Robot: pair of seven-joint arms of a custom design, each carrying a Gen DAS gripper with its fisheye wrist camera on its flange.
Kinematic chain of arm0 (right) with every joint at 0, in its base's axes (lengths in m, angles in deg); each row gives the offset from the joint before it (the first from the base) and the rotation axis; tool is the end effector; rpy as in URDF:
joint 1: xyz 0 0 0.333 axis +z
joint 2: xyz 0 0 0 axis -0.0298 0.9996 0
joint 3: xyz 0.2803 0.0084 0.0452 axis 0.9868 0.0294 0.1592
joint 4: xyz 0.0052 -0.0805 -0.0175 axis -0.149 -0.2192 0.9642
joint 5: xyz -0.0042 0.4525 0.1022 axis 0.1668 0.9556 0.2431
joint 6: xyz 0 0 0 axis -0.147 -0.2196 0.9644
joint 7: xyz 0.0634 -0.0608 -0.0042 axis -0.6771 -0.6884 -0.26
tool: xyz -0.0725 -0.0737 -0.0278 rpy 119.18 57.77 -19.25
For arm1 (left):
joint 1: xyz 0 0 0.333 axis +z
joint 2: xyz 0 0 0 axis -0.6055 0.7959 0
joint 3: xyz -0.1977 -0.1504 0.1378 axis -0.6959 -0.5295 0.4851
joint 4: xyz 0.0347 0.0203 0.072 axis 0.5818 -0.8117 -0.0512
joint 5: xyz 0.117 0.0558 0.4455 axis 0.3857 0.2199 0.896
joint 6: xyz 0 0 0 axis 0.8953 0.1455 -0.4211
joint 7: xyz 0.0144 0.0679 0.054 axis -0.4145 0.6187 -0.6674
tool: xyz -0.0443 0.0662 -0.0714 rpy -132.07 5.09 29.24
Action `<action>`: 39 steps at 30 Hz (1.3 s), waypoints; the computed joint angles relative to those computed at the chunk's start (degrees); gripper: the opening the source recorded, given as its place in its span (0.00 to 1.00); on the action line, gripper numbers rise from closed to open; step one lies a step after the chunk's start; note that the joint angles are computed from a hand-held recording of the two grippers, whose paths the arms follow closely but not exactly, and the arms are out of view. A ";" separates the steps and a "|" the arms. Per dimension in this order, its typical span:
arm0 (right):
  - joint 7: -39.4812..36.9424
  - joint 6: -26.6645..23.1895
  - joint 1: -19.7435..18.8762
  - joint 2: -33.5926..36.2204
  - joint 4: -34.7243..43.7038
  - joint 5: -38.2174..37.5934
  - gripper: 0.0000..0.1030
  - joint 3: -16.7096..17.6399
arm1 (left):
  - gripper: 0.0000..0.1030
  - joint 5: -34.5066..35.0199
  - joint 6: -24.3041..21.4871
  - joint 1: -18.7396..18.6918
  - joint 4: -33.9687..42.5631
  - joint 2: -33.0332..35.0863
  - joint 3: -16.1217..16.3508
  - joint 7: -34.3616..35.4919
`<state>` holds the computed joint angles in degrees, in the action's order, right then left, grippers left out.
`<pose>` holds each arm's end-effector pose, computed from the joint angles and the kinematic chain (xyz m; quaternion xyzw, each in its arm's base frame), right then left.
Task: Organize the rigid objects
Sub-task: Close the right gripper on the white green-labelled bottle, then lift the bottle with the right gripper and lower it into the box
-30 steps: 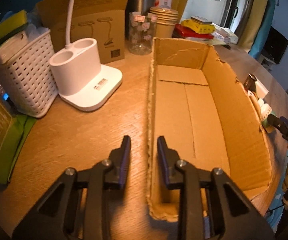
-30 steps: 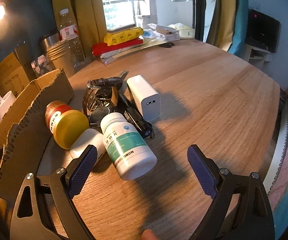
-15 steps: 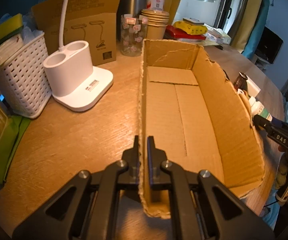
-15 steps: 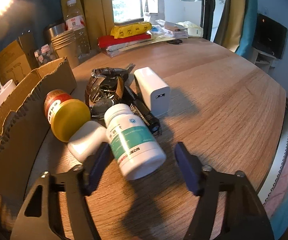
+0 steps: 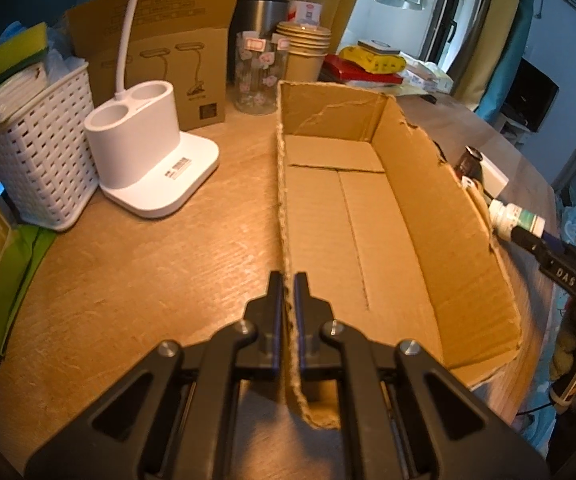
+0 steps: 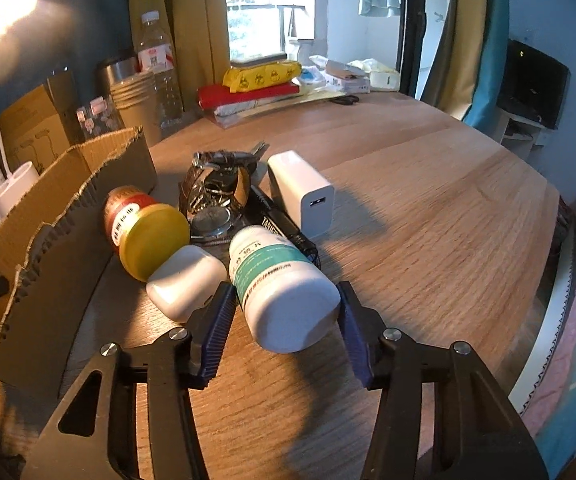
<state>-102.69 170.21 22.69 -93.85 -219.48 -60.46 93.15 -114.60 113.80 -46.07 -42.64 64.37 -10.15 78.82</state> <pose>0.4093 0.3254 0.3033 -0.4940 0.7759 -0.3221 0.2239 0.5773 -0.1894 0.3012 -0.4838 0.8092 -0.3173 0.1027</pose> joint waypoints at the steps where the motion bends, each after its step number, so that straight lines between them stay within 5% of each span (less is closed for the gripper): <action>1: 0.17 -0.24 0.10 -0.46 -0.22 -0.09 0.51 0.14 | 0.05 -0.28 -0.27 0.06 -0.05 -0.08 0.00 0.21; 20: 1.40 -4.19 1.46 -7.46 0.20 -4.01 0.47 4.27 | 0.05 -1.73 -0.82 0.39 0.51 0.45 -0.12 1.87; 27: 0.45 1.04 1.57 -5.09 5.38 -9.71 0.47 5.24 | 0.05 -1.73 -0.80 0.45 0.58 0.52 -0.16 1.96; 39: -1.35 8.24 4.12 5.89 14.51 -13.61 0.47 1.43 | 0.05 -3.60 -0.96 0.39 0.30 0.21 -0.18 3.82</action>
<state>-104.03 178.45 26.81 -87.96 -204.98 -74.07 94.58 -118.21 112.85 -45.68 -42.33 64.58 -10.34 82.65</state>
